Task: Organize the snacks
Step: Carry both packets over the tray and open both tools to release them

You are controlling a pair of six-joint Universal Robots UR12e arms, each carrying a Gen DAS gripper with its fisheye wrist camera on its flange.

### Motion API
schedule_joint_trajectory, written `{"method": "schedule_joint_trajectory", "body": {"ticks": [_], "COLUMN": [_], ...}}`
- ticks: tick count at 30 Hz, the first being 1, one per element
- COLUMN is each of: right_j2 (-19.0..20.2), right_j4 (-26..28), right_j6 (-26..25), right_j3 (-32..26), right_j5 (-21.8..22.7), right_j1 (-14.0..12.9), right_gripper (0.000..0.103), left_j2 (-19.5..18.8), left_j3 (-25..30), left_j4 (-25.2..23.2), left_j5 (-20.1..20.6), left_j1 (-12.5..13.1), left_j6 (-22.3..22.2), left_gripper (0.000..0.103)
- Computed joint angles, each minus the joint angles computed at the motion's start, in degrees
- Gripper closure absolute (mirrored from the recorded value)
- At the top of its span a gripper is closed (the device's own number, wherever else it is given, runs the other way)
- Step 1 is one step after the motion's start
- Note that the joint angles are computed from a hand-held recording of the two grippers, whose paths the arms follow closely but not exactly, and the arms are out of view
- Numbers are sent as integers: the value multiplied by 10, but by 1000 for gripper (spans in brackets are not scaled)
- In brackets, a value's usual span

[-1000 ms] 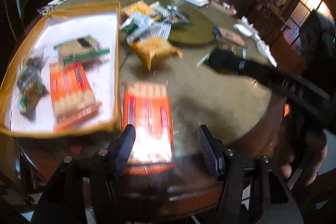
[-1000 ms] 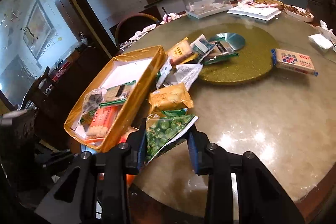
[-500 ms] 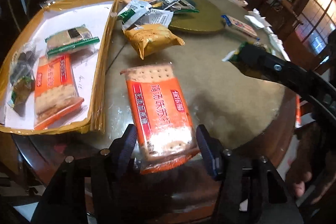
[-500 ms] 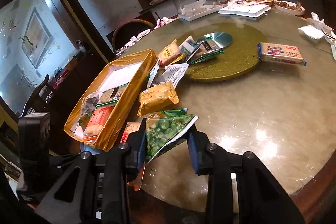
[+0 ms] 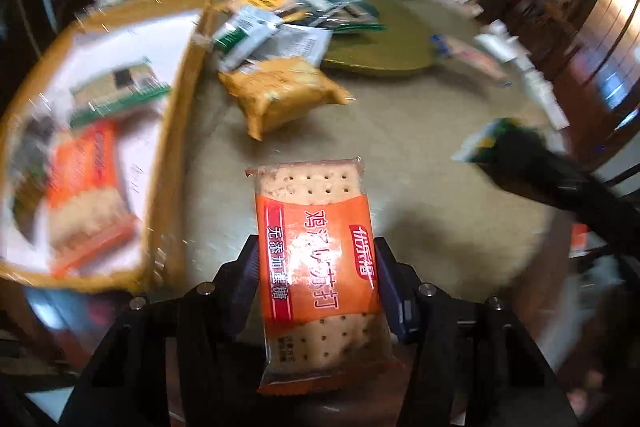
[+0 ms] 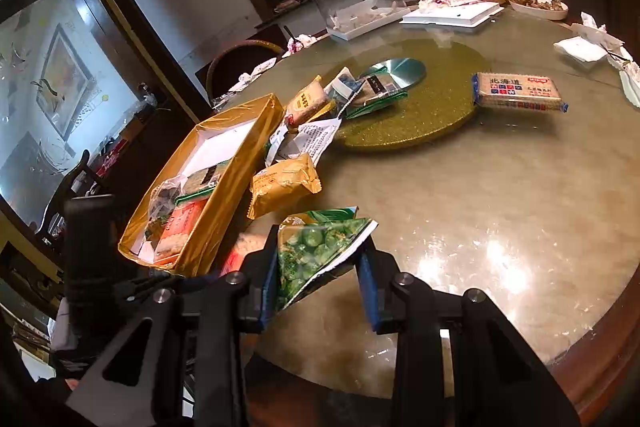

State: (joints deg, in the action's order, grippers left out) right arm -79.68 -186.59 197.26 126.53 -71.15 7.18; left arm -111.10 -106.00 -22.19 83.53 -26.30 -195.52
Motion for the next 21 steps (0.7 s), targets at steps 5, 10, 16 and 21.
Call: {"method": "schedule_joint_trajectory", "body": {"ticks": [5, 10, 16, 21], "right_j2": [7, 17, 64, 122], "right_j4": [-18, -6, 51, 132], "right_j6": [1, -29, -78, -102], "right_j3": [-9, -47, -139, -231], "right_j5": [35, 69, 86, 91], "right_j1": [-1, 12, 46, 71], "right_gripper": [67, 67, 67, 67], "left_j2": [30, 63, 64, 48], "left_j3": [-36, -57, -44, -26], "left_j4": [72, 140, 155, 139], "left_j5": [-74, -57, 4, 25], "left_j1": [23, 51, 88, 126], "left_j6": [-21, -52, -71, -102], "left_gripper": [49, 49, 49, 50]}}
